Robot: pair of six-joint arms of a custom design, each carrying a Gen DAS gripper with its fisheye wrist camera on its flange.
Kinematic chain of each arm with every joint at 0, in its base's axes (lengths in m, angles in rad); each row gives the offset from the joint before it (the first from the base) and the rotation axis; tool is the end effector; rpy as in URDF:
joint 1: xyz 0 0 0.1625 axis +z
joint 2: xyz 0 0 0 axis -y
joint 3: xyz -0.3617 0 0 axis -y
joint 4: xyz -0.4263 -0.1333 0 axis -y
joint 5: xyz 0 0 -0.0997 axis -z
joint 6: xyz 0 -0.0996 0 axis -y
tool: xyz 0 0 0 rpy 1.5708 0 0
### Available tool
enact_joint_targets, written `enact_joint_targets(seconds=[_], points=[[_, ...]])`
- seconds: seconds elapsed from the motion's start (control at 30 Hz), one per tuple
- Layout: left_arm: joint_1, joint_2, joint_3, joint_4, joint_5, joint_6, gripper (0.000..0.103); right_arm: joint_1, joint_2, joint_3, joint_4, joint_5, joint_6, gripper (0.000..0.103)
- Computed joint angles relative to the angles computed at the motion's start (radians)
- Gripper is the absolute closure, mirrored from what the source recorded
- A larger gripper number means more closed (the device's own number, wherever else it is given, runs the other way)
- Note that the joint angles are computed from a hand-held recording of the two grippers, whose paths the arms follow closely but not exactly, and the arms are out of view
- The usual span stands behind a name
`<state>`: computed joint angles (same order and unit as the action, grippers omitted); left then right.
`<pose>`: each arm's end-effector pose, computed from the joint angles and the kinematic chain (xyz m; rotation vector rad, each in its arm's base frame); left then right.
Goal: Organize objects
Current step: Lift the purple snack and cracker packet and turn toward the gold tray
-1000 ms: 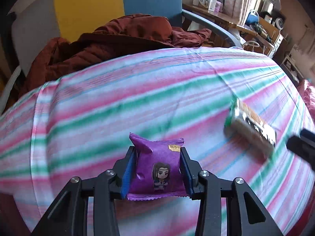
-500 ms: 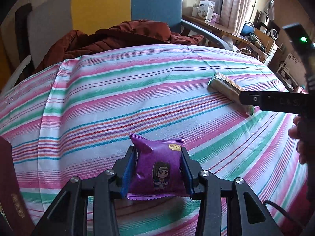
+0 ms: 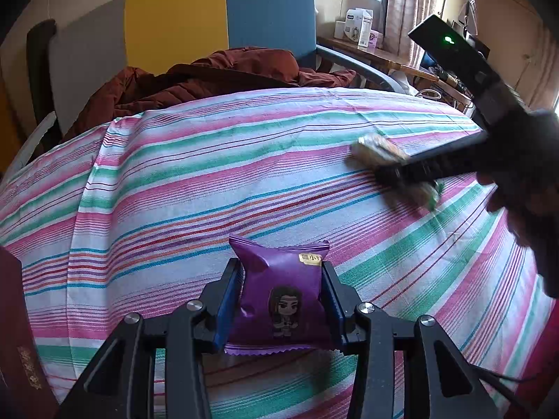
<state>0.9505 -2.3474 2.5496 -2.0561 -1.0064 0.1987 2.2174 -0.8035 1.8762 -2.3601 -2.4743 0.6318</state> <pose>-0.0129 -0.3390 0.2819 0.9369 2.4284 -0.5202 0.3652 -0.3924 -0.0387 0.1708 -2.2285 0.3901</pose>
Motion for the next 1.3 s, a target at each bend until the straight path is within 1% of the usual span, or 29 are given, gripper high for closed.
enact_joint_targets(seconds=[0.07, 0.13, 0.2, 0.27, 0.43, 0.57, 0.73, 0.77, 0.87, 1.3], points=[[0.005, 0.001, 0.0, -0.007, -0.005, 0.003, 0.057, 0.041, 0.02, -0.023, 0.079, 0.01, 0.02, 0.054], [0.005, 0.001, -0.001, -0.007, -0.006, 0.003, 0.057, 0.078, 0.044, -0.027, 0.083, 0.026, 0.018, 0.054], [0.003, -0.004, 0.002, -0.007, -0.004, 0.004, 0.057, 0.116, 0.072, -0.034, 0.102, -0.008, 0.043, 0.054], [0.001, -0.011, 0.005, -0.005, -0.003, 0.004, 0.057, 0.132, 0.077, -0.03, 0.116, -0.029, 0.081, 0.054], [-0.013, -0.027, 0.017, -0.002, 0.016, 0.004, 0.057, 0.129, 0.064, -0.011, 0.078, -0.023, 0.072, 0.054], [-0.024, -0.035, 0.026, -0.002, 0.033, 0.007, 0.057, 0.143, 0.084, -0.034, 0.122, -0.055, 0.076, 0.054], [-0.023, -0.034, 0.027, -0.005, 0.033, 0.008, 0.057, 0.144, 0.083, -0.036, 0.127, -0.064, 0.077, 0.054], [-0.023, -0.034, 0.027, -0.005, 0.032, 0.007, 0.057, 0.136, 0.083, -0.034, 0.115, -0.072, 0.06, 0.054], [-0.018, -0.033, 0.025, -0.008, 0.026, 0.009, 0.057, 0.133, 0.086, -0.037, 0.11, -0.083, 0.054, 0.054], [0.0, -0.021, 0.016, -0.024, -0.003, 0.01, 0.059, 0.142, 0.087, -0.036, 0.097, -0.105, 0.086, 0.054]])
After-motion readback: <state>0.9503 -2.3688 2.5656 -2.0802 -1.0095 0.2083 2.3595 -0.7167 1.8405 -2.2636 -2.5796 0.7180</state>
